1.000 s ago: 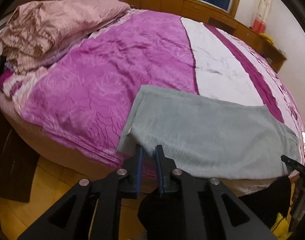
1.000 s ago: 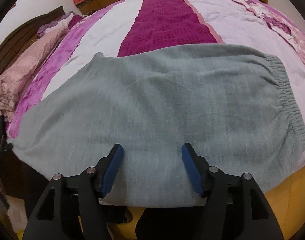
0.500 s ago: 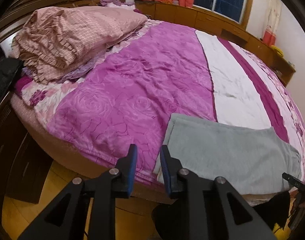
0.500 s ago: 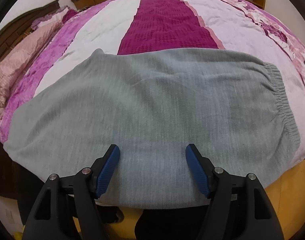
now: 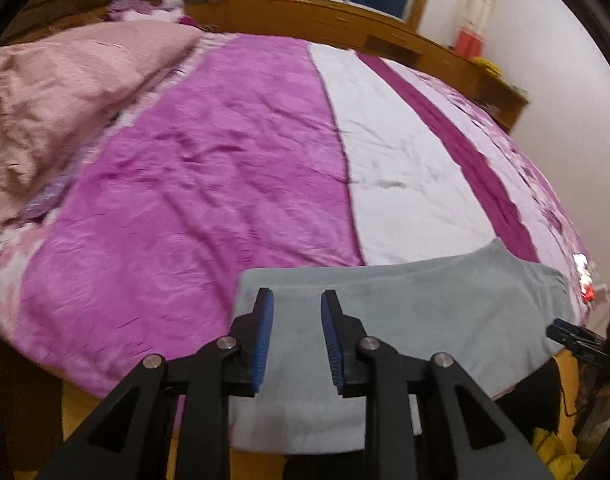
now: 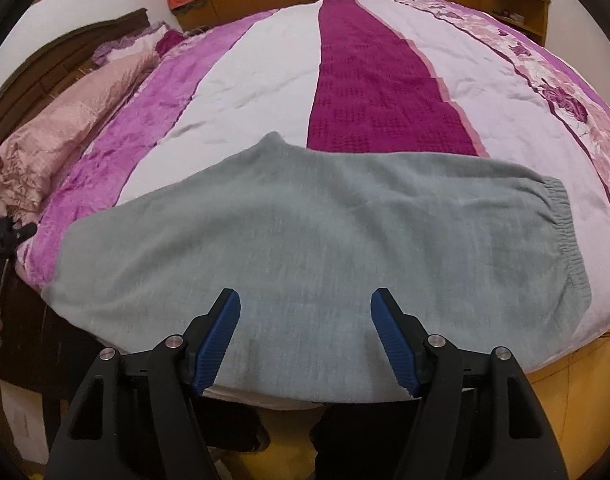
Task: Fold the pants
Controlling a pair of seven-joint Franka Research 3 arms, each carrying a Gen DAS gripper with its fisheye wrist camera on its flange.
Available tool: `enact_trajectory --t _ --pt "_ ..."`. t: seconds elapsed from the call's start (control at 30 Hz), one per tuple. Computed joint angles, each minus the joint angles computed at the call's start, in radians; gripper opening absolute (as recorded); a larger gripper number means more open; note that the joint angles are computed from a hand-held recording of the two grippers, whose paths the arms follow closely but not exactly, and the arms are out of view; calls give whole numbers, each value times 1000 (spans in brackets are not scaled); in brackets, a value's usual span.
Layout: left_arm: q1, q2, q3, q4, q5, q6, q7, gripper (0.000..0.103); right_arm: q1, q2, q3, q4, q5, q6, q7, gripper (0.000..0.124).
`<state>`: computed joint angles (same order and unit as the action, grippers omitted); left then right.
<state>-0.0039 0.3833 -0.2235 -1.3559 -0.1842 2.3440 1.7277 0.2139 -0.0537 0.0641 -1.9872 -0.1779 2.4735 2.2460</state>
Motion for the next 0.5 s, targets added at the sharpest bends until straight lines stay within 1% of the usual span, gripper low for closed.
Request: enact_trajectory --t 0.1,0.17,0.37,0.43,0.5 --pt "-8 68 -1 84 14 -55 8 26 2 9 -1 -2 17 -5 0 63" --pt "-16 100 2 120 38 -74 11 26 3 13 -3 -5 27 -8 -3 63" --pt "-34 140 17 144 123 -68 42 26 3 23 -11 -34 77 -12 -25 63" --pt "-35 143 19 138 142 -62 53 27 4 26 -10 -35 63 -9 -20 63" --pt "-32 154 15 146 147 -76 65 29 6 35 -9 -22 41 -22 -22 63"
